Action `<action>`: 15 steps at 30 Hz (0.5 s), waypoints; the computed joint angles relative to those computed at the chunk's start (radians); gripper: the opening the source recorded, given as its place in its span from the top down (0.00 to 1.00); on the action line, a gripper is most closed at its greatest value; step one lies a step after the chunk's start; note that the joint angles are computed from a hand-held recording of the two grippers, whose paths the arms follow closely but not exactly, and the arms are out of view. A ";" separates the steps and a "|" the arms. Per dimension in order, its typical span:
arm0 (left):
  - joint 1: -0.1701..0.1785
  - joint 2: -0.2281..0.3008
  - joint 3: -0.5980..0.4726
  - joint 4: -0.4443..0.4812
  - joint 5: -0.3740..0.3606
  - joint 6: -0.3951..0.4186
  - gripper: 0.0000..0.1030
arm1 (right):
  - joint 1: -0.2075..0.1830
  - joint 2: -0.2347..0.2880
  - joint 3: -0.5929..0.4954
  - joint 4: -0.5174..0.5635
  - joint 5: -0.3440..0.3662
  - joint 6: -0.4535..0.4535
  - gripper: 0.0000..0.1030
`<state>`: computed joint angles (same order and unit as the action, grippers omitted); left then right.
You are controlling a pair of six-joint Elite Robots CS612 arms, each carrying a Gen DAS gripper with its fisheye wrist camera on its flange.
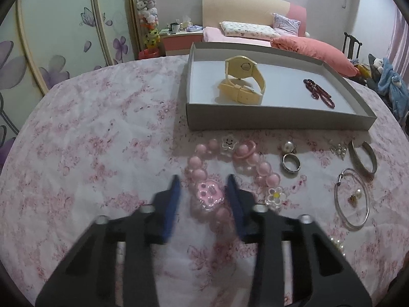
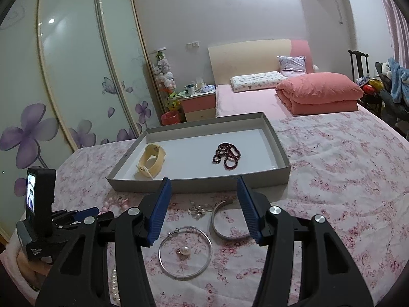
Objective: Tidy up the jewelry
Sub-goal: 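Grasp the pink beaded bracelet with the left tool while the right tool grasps the silver cuff bangle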
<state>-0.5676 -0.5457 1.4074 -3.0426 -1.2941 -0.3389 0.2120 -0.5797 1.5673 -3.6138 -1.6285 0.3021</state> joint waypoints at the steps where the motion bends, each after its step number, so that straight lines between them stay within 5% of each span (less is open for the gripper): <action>1: 0.000 0.000 -0.001 0.001 -0.001 -0.002 0.77 | -0.001 -0.001 0.002 0.000 -0.001 0.005 0.47; 6: 0.007 -0.003 0.002 -0.012 -0.022 -0.009 0.77 | -0.007 -0.006 0.014 0.006 -0.023 0.011 0.47; 15: 0.011 -0.032 0.061 -0.214 -0.038 0.012 0.77 | -0.022 -0.021 0.024 0.150 -0.053 -0.001 0.47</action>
